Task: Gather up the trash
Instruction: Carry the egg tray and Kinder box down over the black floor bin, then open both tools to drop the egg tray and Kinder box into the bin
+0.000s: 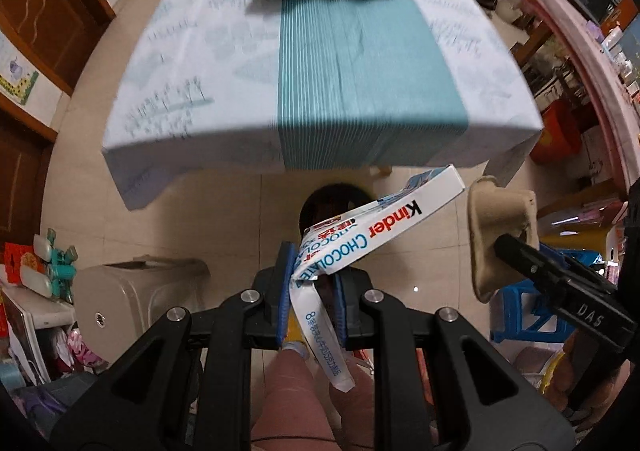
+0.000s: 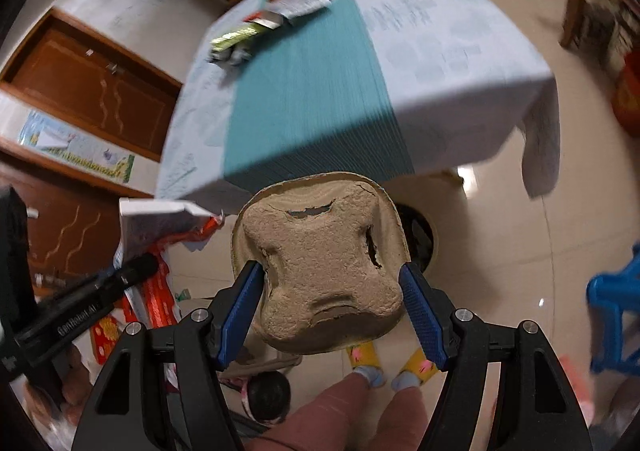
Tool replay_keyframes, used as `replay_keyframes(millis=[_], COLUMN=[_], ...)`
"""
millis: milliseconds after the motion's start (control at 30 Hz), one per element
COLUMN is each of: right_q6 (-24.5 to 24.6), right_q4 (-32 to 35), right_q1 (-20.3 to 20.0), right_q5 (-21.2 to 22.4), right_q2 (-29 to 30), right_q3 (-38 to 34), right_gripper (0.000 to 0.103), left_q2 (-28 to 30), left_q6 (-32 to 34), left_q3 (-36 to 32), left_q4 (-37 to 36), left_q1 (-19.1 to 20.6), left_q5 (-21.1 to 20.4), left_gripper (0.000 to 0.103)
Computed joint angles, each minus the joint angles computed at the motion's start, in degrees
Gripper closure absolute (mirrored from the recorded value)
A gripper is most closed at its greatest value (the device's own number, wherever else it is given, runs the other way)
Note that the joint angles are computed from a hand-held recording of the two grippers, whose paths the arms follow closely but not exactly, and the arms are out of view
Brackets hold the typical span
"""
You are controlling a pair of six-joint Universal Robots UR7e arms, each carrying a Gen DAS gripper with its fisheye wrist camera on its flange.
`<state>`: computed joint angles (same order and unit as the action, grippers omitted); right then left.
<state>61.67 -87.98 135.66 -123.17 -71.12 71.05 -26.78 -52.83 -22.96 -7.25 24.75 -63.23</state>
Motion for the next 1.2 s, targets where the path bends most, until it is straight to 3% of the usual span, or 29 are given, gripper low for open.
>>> replay_keyframes(millis=[100, 267, 467, 700, 933, 967, 1000, 1033, 1067, 1200], right_q6=[2.1, 3.5, 0.4, -6.7, -13.6, -14.5, -15.1, -15.5, -15.7, -15.7], right_q4=[-1.4, -5.9, -19.2, -35.9, -51.5, -54.3, -56.2, -58.6, -60.0, -64.4], right_q1=[-1.6, -5.1, -11.4, -18.0, -24.7, -25.9, -26.8, -27.8, -28.3, -29.7], right_q5=[-0.5, -1.3, -0.9, -1.5, 1.2, 2.9, 4.1, 5.1, 5.5, 6.1], right_q2=[-1.6, -3.9, -6.1, -3.6, -0.2, 0.1, 0.2, 0.5, 0.5, 0.6], right_q3=[4.8, 13.4, 27.2, 37.9, 45.2, 46.4, 47.2, 48.2, 48.9, 50.7], right_gripper=[0.033, 0.033, 0.033, 0.033, 0.032, 0.031, 0.031, 0.031, 0.031, 0.025], left_q2=[7.4, 17.3, 29.9, 41.7, 48.7, 49.2, 49.6, 49.9, 50.1, 50.7], left_q6=[1.7, 5.1, 10.0, 16.9, 21.2, 21.5, 21.8, 21.8, 21.5, 20.6], left_q3=[-14.3, -31.0, -49.5, -63.6, -70.6, -70.8, -70.9, -71.0, -71.4, -71.8], left_q4=[6.3, 12.6, 16.1, 15.5, 14.6, 14.3, 14.2, 14.1, 14.2, 13.8], left_q1=[1.3, 3.7, 7.2, 11.3, 14.7, 15.2, 15.9, 16.4, 16.5, 17.5], left_q5=[-0.2, -0.8, 3.1, 5.7, 6.8, 6.5, 6.1, 6.0, 6.2, 6.4], left_gripper=[0.088, 0.088, 0.088, 0.088, 0.086, 0.077, 0.051, 0.037, 0.031, 0.031])
